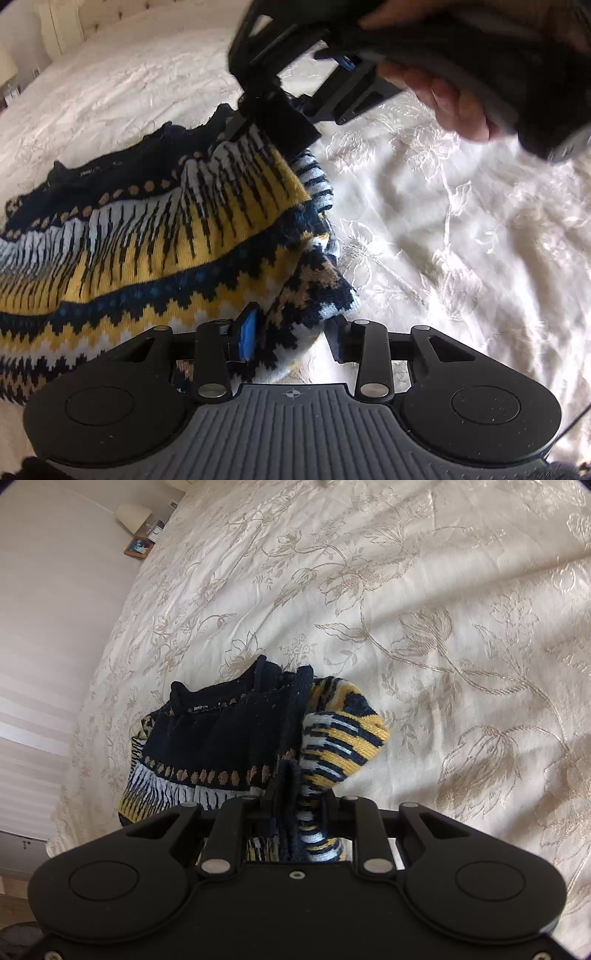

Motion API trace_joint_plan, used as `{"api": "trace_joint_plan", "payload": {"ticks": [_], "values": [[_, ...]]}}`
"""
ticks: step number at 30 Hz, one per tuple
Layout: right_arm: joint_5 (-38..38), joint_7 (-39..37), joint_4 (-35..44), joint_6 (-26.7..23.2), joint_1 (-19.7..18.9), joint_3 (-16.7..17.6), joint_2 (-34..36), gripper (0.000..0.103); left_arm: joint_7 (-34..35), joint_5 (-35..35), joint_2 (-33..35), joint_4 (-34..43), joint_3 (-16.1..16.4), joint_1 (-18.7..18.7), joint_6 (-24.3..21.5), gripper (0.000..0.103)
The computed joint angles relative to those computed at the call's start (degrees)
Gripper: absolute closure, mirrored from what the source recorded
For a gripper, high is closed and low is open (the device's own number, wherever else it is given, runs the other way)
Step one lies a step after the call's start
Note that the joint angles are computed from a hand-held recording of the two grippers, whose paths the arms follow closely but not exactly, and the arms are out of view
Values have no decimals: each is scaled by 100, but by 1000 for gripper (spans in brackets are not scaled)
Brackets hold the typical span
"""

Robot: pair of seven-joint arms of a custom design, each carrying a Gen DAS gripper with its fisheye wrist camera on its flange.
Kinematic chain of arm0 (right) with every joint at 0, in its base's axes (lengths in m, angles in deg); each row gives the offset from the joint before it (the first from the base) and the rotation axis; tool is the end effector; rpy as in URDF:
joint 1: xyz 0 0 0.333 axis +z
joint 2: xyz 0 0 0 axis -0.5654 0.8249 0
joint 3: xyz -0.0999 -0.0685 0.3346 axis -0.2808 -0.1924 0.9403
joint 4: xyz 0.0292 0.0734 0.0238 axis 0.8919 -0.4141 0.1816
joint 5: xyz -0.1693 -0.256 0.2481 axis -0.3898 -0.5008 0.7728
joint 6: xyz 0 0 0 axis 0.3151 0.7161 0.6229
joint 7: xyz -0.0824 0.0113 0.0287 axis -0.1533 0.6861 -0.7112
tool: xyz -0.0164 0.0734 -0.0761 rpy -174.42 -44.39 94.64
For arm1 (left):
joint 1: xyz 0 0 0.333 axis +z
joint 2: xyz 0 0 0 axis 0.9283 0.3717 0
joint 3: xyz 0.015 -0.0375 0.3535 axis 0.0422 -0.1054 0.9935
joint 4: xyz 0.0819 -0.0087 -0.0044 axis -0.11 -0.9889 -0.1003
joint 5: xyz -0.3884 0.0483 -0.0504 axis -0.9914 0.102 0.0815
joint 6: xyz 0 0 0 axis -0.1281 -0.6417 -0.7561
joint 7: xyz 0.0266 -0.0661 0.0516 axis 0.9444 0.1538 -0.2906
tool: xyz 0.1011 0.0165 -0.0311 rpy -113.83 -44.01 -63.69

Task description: Fold small clothes

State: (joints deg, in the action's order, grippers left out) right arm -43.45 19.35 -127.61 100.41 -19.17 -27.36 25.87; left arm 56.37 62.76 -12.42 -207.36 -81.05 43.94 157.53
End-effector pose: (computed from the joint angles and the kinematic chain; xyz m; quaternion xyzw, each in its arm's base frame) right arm 0.5885 0.2245 0.5443 -0.6585 0.6692 0.1363 0.3162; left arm 0.4038 -0.3872 0.5578 -0.6022 0.7550 -0.2051 0.1592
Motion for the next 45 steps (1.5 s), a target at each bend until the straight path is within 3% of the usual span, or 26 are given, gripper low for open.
{"api": "trace_joint_plan", "payload": {"ticks": [8,14,15,16,18,22,29,38,45], "values": [[-310,232,79,-82,38,-6,3,72,5,2060,151,11,-417,-283,-508,60],[-356,272,87,-130,22,-17,30,72,-238,2189,444,388,-392,-521,-960,59],[-346,269,84,-145,14,-20,28,72,-137,2126,419,348,-319,-502,-772,64],[-355,271,89,-159,11,-21,24,72,-144,1984,282,174,-222,-449,-304,82],[-369,216,116,-203,3,-20,16,73,-425,1834,55,-84,-102,-311,187,89],[-105,41,136,-177,-16,-2,-41,74,-600,801,-405,-474,118,-110,949,89],[135,127,437,58,128,93,-40,76,-1037,60,-1168,-943,242,283,1487,89],[16,703,1665,480,599,394,669,77,-942,-311,-2356,-1570,642,750,1418,89],[-856,1697,3238,309,1166,499,1901,78,-530,-854,-3041,-2093,1134,965,969,89]]}}
